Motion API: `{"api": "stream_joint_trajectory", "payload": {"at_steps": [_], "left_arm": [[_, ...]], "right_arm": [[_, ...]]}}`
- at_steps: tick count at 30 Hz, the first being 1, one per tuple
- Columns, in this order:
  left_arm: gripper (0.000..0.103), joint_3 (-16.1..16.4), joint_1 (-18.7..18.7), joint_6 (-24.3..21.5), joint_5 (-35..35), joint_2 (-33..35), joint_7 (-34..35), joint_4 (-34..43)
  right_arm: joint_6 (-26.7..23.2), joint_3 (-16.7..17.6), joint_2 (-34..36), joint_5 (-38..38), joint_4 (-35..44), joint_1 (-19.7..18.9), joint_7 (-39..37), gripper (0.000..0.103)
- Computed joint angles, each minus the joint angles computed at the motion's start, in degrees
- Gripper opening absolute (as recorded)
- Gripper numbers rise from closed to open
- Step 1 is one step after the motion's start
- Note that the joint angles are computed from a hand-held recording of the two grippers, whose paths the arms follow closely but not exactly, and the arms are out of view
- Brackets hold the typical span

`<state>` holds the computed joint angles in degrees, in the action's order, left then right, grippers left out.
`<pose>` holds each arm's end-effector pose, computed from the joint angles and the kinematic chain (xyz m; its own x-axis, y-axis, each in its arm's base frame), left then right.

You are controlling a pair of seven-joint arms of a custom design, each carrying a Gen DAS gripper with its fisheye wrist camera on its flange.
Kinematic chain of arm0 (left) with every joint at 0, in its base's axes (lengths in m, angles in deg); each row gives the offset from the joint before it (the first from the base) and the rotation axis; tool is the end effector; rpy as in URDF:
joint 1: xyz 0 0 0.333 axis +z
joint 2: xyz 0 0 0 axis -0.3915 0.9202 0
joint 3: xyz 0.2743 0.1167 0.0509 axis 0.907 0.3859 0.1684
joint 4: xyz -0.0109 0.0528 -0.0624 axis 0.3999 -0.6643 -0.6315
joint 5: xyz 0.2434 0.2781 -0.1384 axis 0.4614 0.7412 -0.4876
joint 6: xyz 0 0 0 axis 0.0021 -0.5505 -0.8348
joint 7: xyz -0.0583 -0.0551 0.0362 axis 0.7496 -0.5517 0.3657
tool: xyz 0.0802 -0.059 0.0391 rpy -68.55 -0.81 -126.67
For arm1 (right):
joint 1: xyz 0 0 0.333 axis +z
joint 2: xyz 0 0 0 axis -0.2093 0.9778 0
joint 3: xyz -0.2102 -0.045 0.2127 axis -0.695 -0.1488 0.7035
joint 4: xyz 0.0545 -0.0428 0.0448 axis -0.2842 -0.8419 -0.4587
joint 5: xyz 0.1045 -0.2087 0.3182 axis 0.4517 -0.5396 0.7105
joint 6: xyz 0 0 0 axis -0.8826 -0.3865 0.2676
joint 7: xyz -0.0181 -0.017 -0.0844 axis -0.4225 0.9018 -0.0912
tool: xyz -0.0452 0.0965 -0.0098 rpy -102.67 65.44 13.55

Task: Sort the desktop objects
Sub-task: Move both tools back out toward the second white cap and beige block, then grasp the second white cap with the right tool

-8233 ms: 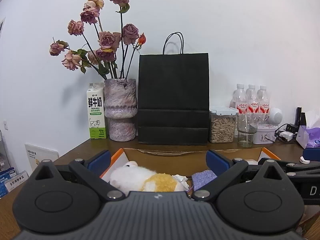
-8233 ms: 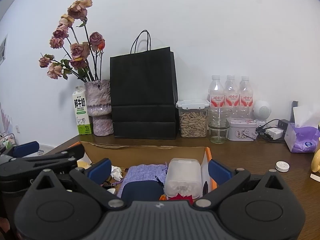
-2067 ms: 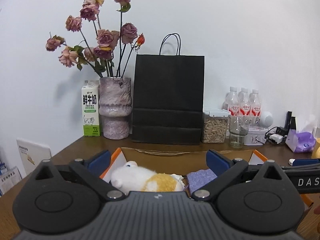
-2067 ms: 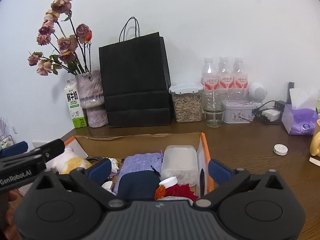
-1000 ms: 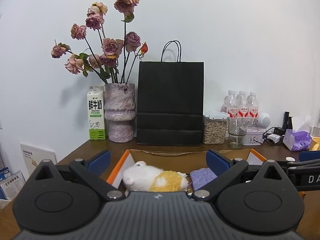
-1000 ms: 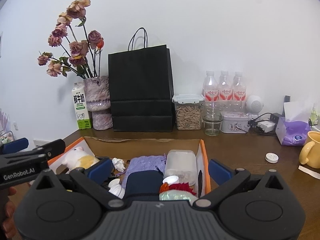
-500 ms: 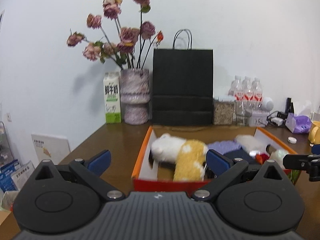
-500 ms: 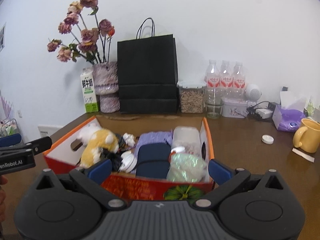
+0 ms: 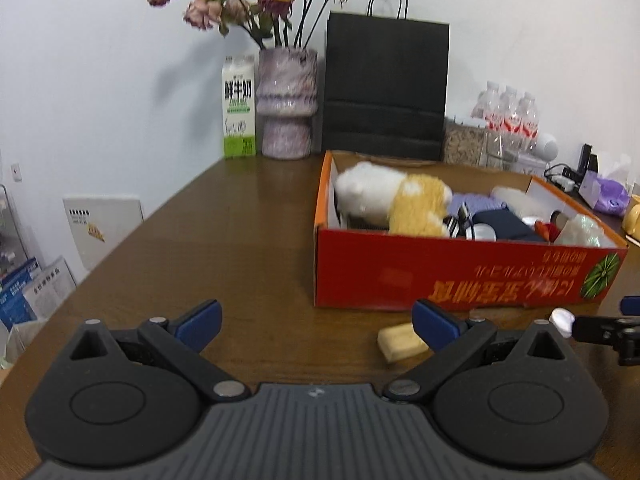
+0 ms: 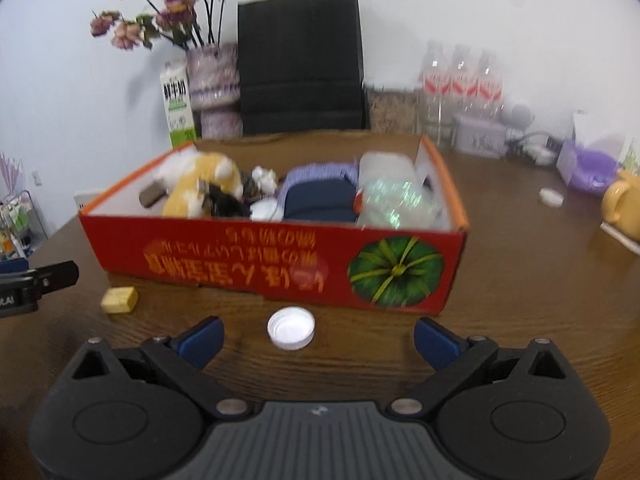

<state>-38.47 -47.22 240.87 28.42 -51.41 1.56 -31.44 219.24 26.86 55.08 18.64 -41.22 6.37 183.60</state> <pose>0.6592 -0.3319 0.4738 -0.1358 -0.9906 0.0148 -0.4927 0.0546 -0.8685 0.6105 0.1189 0.4433 -0.0366 -0.9966 -0.0735 -0.6035 0.0807 -0.7933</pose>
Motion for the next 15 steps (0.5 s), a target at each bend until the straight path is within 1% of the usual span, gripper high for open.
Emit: {"api": "stream_joint_trajectory", "payload": {"at_steps": [2, 3, 6, 8, 9, 11, 13, 14, 15], "left_arm": [[0.103, -0.87, 0.53, -0.76, -1.42, 0.37, 1.69, 0.18], [0.103, -1.01, 0.56, -1.13, -1.86, 0.61, 2.23, 0.37], [0.103, -1.65, 0.93, -1.98, -3.72, 1.2, 4.14, 0.84], [0.103, -2.01, 1.22, -2.11, -5.11, 1.52, 5.36, 1.0], [0.103, -2.05, 1.26, -2.12, -5.65, 1.65, 5.79, 1.06], [0.103, -2.09, 1.22, -2.28, -6.56, 1.94, 6.63, 1.32], [0.103, -2.28, 1.14, -2.83, -7.62, 2.49, 7.76, 2.1], [0.103, -2.31, 1.1, -2.85, -8.04, 2.68, 8.21, 2.3], [0.103, -2.39, 1.09, -2.89, -8.5, 2.84, 8.7, 2.48]], "right_arm": [[-1.05, 2.28, 1.28, 4.79, 0.97, -1.47, -4.32, 0.095], [-1.51, 2.78, 1.92, 6.69, 1.54, -1.65, -5.94, 0.094], [-3.03, 3.05, 3.62, 11.18, 3.22, -1.14, -9.66, 0.087], [-3.63, 1.28, 4.55, 11.03, 4.42, 0.72, -9.42, 0.086], [-3.76, 1.16, 4.9, 11.7, 4.85, 0.96, -9.99, 0.084], [-3.35, 1.01, 5.48, 13.24, 5.45, 1.24, -11.4, 0.077], [-3.73, -0.96, 6.09, 12.27, 6.32, 3.26, -10.7, 0.067], [-3.75, -1.67, 6.36, 11.72, 6.65, 3.93, -10.45, 0.064], [-3.7, -2.47, 6.5, 10.85, 6.83, 4.71, -10.04, 0.056]]}}
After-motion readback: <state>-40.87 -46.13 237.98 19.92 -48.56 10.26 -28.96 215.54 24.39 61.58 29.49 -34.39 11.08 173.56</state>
